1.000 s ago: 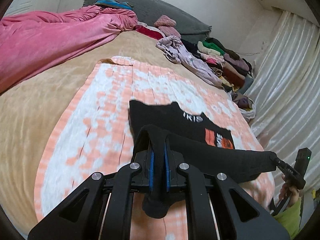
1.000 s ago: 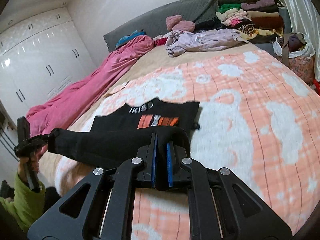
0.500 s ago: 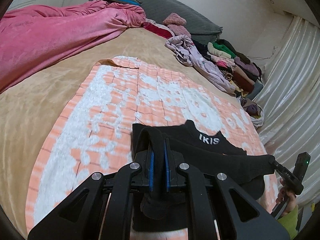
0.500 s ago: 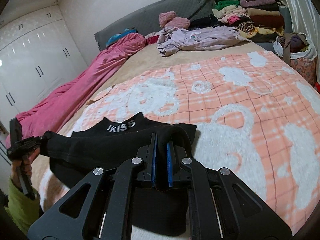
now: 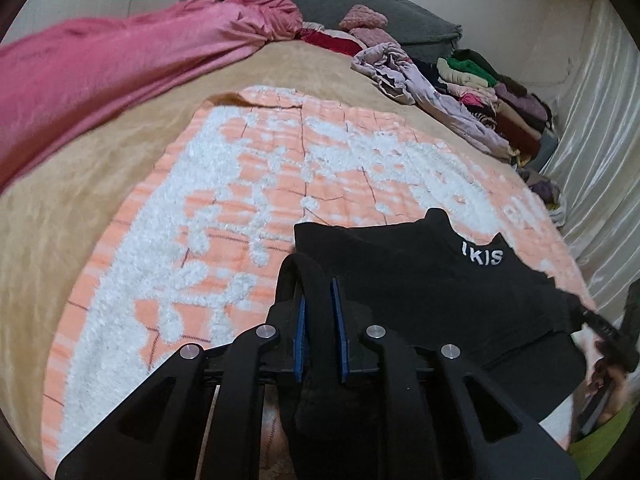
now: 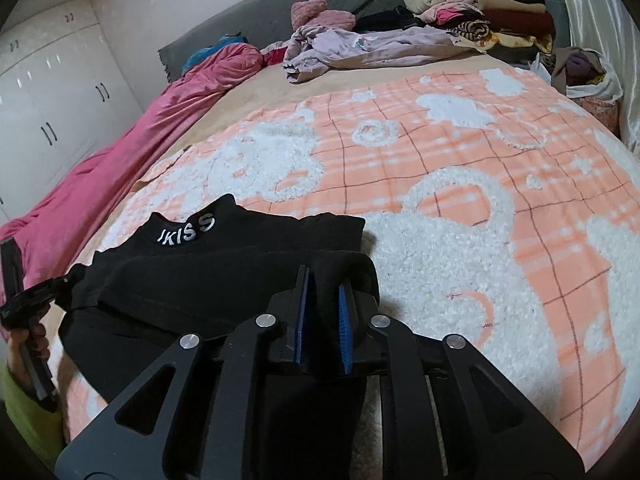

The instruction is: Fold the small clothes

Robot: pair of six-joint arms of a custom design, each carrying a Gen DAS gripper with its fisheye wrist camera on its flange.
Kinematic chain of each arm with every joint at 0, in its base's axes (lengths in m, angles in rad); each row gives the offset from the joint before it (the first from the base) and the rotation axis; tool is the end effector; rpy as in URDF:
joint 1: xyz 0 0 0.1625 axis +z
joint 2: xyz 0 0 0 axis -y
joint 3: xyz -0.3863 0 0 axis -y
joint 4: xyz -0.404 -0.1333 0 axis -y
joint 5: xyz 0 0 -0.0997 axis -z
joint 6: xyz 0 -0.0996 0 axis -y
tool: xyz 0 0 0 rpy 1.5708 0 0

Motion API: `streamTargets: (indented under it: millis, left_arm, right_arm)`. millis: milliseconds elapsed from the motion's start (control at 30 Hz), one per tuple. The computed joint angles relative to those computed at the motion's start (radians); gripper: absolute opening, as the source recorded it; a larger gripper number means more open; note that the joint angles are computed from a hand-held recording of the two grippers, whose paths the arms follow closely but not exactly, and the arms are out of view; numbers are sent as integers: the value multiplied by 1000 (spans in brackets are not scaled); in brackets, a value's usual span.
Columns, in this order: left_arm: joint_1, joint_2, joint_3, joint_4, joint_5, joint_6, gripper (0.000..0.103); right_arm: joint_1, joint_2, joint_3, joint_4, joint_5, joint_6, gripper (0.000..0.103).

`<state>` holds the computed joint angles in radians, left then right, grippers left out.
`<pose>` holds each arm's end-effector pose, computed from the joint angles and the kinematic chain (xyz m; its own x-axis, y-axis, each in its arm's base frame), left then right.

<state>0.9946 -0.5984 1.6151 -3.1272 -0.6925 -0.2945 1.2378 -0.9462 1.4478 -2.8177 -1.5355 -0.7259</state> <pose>-0.1781 -0.6594 0.0332 -0.8542 -0.1933 -0.4827 0.2293 0.6931 -0.6834 -0.1063 -0.7260 0.2761 -0.8717 -0.2336 0.4308 -0.4525 0.7213 -0.5244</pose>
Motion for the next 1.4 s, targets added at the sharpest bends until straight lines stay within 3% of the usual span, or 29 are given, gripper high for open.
streamTargets:
  millis: [67, 100, 167, 200, 367, 633, 767, 1000, 1067, 1200, 1300, 1400]
  left_arm:
    - [-12, 10, -8, 4, 28, 19, 17]
    - [-16, 14, -11, 4, 38, 28, 22]
    - [-30, 25, -17, -11, 71, 57, 36]
    - [-35, 29, -19, -19, 83, 68, 42]
    - [-58, 36, -16, -49, 117, 109, 42]
    - [-94, 52, -17, -114, 140, 193, 57]
    - [-104, 53, -15, -142, 155, 210, 64]
    - [-141, 51, -3, -265, 191, 302, 64]
    - [-149, 36, 10, -241, 172, 299, 64]
    - [-163, 9, 31, -130, 78, 287, 64]
    - [-154, -2, 31, -3, -94, 254, 64]
    - [-144, 20, 12, 82, -201, 263, 64]
  right_arm:
    - [0, -12, 15, -4, 12, -9, 26]
    - [0, -21, 29, -14, 22, -17, 40]
    - [9, -24, 57, -95, -5, -33, 56]
    - [13, -27, 71, -136, -13, -54, 56]
    - [16, -37, 89, -168, -12, -81, 56]
    - [29, -77, 167, -221, 37, -158, 60]
    - [38, -93, 201, -211, 51, -198, 61]
    - [63, -115, 258, -143, 63, -304, 61]
    - [71, -116, 265, -101, 52, -334, 58]
    - [90, -114, 274, -7, 4, -401, 43]
    - [103, -97, 271, 30, -53, -419, 33]
    - [110, -69, 259, 19, -112, -416, 30]
